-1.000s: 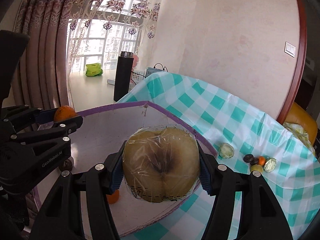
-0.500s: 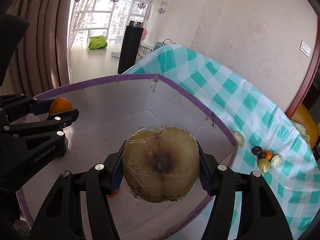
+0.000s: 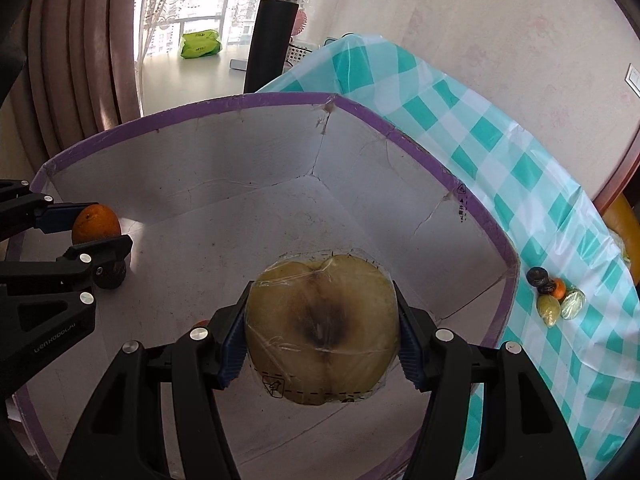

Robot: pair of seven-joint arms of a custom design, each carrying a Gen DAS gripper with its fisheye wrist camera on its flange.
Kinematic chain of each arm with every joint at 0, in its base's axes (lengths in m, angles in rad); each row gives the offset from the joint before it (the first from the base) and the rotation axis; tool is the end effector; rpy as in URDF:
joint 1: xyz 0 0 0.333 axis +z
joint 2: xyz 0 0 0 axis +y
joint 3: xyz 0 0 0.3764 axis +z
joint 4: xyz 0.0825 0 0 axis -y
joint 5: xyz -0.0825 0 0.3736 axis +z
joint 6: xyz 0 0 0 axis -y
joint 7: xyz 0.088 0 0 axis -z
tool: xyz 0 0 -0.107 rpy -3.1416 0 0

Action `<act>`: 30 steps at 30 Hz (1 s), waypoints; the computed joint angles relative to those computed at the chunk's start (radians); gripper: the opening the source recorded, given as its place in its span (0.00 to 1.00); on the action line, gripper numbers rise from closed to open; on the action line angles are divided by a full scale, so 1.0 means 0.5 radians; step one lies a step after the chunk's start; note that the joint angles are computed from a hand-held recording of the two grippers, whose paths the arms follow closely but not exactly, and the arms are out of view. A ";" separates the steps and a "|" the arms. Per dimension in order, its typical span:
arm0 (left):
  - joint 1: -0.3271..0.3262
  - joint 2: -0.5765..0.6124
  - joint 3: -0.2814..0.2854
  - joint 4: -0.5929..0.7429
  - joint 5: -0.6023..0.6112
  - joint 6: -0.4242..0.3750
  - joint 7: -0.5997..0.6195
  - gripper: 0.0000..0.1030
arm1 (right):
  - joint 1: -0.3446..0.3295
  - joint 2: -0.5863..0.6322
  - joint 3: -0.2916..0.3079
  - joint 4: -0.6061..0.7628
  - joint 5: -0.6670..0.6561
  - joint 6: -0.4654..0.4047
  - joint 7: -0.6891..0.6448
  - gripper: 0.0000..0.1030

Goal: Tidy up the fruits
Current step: 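Open both tools to drop the pear half and tangerine into the box, then move both tools back toward the remaining fruits on the table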

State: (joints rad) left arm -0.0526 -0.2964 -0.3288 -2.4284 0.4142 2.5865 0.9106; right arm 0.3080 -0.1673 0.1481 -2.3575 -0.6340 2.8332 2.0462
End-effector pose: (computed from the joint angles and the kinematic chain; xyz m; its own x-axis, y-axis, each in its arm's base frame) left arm 0.4176 -0.1881 0.5209 0.0012 -0.9915 -0.1304 -0.8511 0.0675 -0.5207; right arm 0.4338 0.2509 0.5255 0.4151 -0.8755 0.2473 -0.6310 -0.4729 -0.6150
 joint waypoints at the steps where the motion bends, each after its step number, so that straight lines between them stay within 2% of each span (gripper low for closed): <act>1: -0.011 0.004 0.010 0.001 -0.015 -0.008 0.031 0.36 | 0.017 0.014 -0.010 0.013 0.049 -0.032 -0.047 0.59; 5: -0.081 0.051 0.077 0.046 -0.199 -0.074 0.216 0.37 | 0.056 0.059 -0.016 0.085 0.144 -0.194 -0.181 0.59; 7: -0.068 0.059 0.065 0.057 -0.189 -0.077 0.200 0.43 | 0.072 0.071 -0.020 0.108 0.187 -0.250 -0.222 0.59; 11: -0.086 0.056 0.085 0.048 -0.257 -0.024 0.260 0.60 | 0.095 0.073 -0.042 0.119 0.308 -0.273 -0.313 0.60; 14: -0.088 0.047 0.087 0.043 -0.300 -0.008 0.292 0.63 | 0.073 0.066 -0.028 0.113 0.232 -0.242 -0.258 0.67; 18: -0.067 0.046 0.057 0.055 -0.274 -0.033 0.261 0.66 | 0.069 0.058 -0.033 0.101 0.235 -0.223 -0.257 0.67; 19: -0.050 0.043 0.037 0.062 -0.235 -0.055 0.222 0.68 | 0.067 0.056 -0.034 0.098 0.236 -0.220 -0.259 0.67; 20: -0.022 0.042 0.008 0.076 -0.175 -0.098 0.153 0.77 | 0.064 0.055 -0.033 0.096 0.230 -0.222 -0.253 0.67; 21: -0.012 0.038 0.001 0.079 -0.140 -0.113 0.113 0.81 | 0.065 0.047 -0.038 0.086 0.243 -0.208 -0.262 0.67; 23: -0.027 0.027 0.026 0.076 -0.148 -0.120 0.119 0.81 | 0.070 0.034 -0.052 0.068 0.296 -0.180 -0.298 0.69; 25: -0.005 0.006 -0.007 0.085 -0.060 -0.160 0.050 0.81 | 0.053 0.003 -0.048 0.035 0.270 -0.113 -0.271 0.69; 30: 0.024 -0.055 -0.088 0.123 0.159 -0.196 -0.140 0.92 | -0.039 -0.143 -0.065 -0.119 0.246 0.213 -0.156 0.75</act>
State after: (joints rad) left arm -0.0405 -0.3238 -0.3727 -2.3670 0.4935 2.4887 0.8405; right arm 0.2883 -0.2390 0.1157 -2.4168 -0.5110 2.9397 1.9681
